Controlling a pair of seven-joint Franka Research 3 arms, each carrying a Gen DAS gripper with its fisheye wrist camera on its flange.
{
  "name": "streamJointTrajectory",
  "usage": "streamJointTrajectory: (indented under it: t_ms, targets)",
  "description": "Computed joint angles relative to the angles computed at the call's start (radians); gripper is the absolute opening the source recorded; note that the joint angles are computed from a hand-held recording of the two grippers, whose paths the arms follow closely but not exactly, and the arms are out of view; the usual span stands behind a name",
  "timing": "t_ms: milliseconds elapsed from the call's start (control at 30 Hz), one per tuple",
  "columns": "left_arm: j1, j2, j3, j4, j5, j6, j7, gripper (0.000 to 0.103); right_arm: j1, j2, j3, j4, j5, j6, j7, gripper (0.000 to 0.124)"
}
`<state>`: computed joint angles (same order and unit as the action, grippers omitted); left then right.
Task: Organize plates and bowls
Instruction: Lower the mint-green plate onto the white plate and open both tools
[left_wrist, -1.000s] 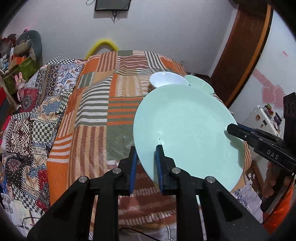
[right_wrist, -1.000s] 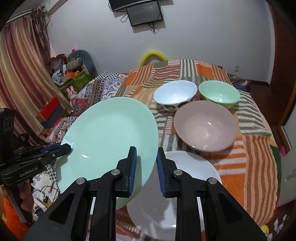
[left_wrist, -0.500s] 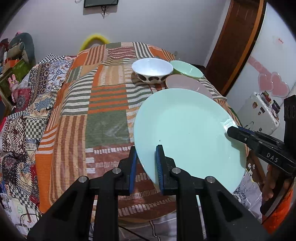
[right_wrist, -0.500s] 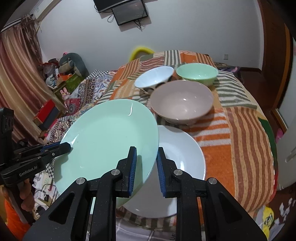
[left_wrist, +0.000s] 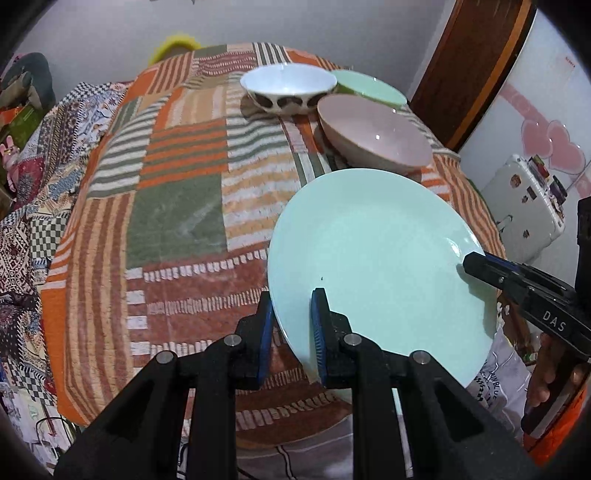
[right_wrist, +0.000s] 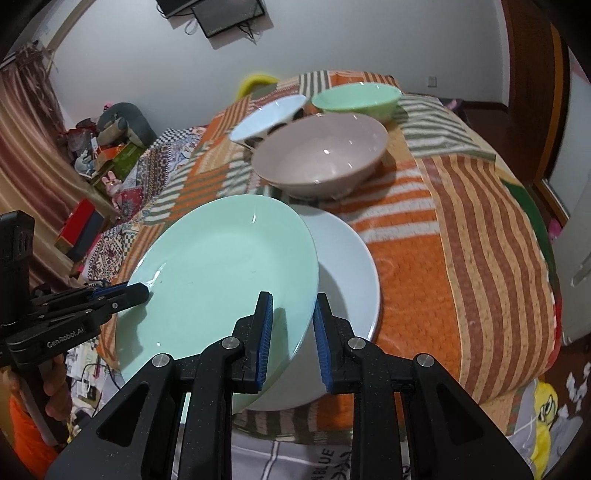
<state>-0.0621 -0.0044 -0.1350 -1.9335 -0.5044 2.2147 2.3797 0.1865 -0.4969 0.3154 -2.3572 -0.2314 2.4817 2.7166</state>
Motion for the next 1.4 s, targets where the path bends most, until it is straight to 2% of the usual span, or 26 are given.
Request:
streamJointTrajectory:
  t_ms: [367,567,867,1000,1233,1400]
  targets:
    - [-0.017,0.044,-0.026,0.009,0.070,0.007,-0.044,0.019,0.008,-0.008,-0.023,-0.038,0.046,-0.011,-0.004,0.021]
    - [-0.029,0.050,-0.038,0.002,0.115,0.069,-0.062,0.019,0.012,0.000,-0.032,-0.041,0.065,-0.010,-0.023,0.021]
    - [-0.028,0.090,-0.046,0.031,0.157,0.054,-0.111,0.021,0.009,0.009,-0.036,-0.043,0.077,0.003,-0.033,0.021]
    - [-0.028,0.079,-0.052,0.010,0.161,0.084,-0.106,0.021,0.002,0.014,-0.032,-0.037,0.070,0.004,-0.030,0.021]
    - [-0.029,0.075,-0.053,0.003,0.164,0.088,-0.093,0.023,-0.002,0.037,-0.022,-0.003,0.029,-0.038,-0.038,0.022]
    - [-0.023,0.080,-0.050,0.028,0.151,0.053,-0.091,0.024,0.000,0.049,-0.018,0.021,-0.010,-0.082,-0.031,0.022]
